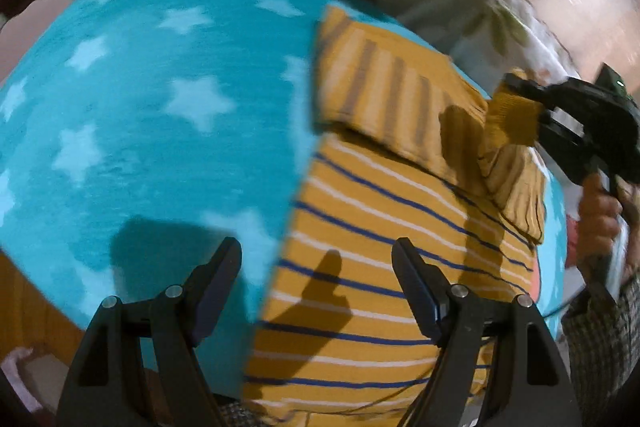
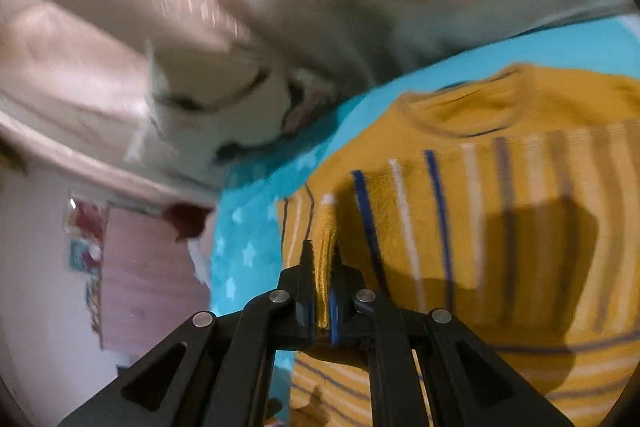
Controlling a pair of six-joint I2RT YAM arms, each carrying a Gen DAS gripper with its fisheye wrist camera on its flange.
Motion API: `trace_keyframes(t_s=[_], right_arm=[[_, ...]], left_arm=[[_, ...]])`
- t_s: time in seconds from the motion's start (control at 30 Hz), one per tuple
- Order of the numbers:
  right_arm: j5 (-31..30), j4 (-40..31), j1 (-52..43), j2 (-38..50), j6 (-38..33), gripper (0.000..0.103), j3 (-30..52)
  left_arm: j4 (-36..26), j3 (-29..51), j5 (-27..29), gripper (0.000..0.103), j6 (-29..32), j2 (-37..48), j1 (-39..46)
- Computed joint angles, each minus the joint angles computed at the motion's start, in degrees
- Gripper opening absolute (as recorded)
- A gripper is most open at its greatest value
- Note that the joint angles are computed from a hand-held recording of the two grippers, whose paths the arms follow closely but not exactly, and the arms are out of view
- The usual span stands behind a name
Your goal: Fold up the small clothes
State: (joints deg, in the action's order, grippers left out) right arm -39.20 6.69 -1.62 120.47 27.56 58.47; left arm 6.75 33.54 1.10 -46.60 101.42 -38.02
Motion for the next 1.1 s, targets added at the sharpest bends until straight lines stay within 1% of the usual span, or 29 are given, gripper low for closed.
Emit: trace_keyframes(t_s=[0.17,0.23,0.3,0.33,0.37,0.4,0.43,0.47,0.5,0.53,0.57,0.63,0.7,0.77,0.83,0.9,0.97,1.03,1.07,1.1], right_arm=[[3.90,-3.48,7.40,13.72,3.27,0.006,14.88],[4.70,-4.64,8.97,17.39,4.15,0.009,19.01],[4.17,-6.10,10.07,20.18,4.67,0.012,22.69],[3.97,-6.24,10.71,21.48,5.53,0.015,24.11],[3.74,-6.18,10.98,21.68,5.98,0.021,24.16],[3.12,-6.20,11.64,22.76,7.00,0.025,25.80],[1.17,-5.82,11.96,23.59,7.93,0.033,27.08],[-1.41,-5.04,12.42,24.69,9.09,0.037,28.50],[-2.20,-4.12,12.69,23.65,9.29,0.040,27.24],[-1.80,-3.80,13.27,22.99,9.17,0.046,27.13],[-1.39,-3.46,13.65,21.75,8.56,0.049,26.30],[-0.94,-2.60,13.96,17.45,6.76,0.051,22.72],[2.88,-2.94,13.92,11.53,3.43,0.056,17.52],[7.64,-2.57,12.88,4.85,0.41,0.060,10.29],[11.98,0.16,10.09,-2.06,0.18,0.061,1.09],[12.13,0.25,4.83,-7.59,-0.09,0.064,-6.03],[10.02,-3.25,-1.30,-11.51,-3.30,0.064,-9.89],[10.73,-7.28,-9.94,-18.46,-9.95,0.064,-16.39],[11.68,-9.02,-12.70,-20.62,-12.57,0.064,-18.16],[12.91,-11.74,-17.67,-23.61,-17.13,0.064,-20.71]], left_arm=[[2.60,-4.35,2.13,0.077,1.93,-0.69,5.89],[3.50,-5.59,3.01,0.077,2.68,-0.76,7.50],[4.07,-6.41,3.71,0.077,3.51,-0.78,8.85],[4.31,-6.67,4.03,0.076,3.89,-0.70,9.44],[4.54,-6.91,4.20,0.076,3.97,-0.66,9.63],[4.83,-7.05,4.61,0.077,4.29,-0.49,10.12],[5.02,-6.92,4.93,0.077,4.47,-0.23,10.39],[5.00,-6.61,5.13,0.077,4.75,0.03,10.47],[4.78,-6.08,5.09,0.077,4.89,0.43,10.27],[4.38,-5.36,5.01,0.077,5.19,0.90,9.89],[4.15,-4.64,5.02,0.077,5.43,1.43,9.46],[4.00,-3.59,5.22,0.077,6.00,2.46,8.94],[4.24,-2.92,5.32,0.077,6.33,3.40,8.07],[5.00,-2.04,6.02,0.076,6.44,4.73,7.25],[5.46,-0.77,6.77,0.077,6.73,6.22,6.22],[5.99,-0.06,6.89,0.077,6.75,7.11,5.32],[5.62,1.30,7.67,0.077,6.77,8.62,4.47],[5.11,2.15,6.92,0.077,6.17,9.28,3.57],[4.14,2.71,5.46,0.077,6.00,9.43,2.59],[3.43,3.04,4.68,0.077,6.00,9.48,1.93]])
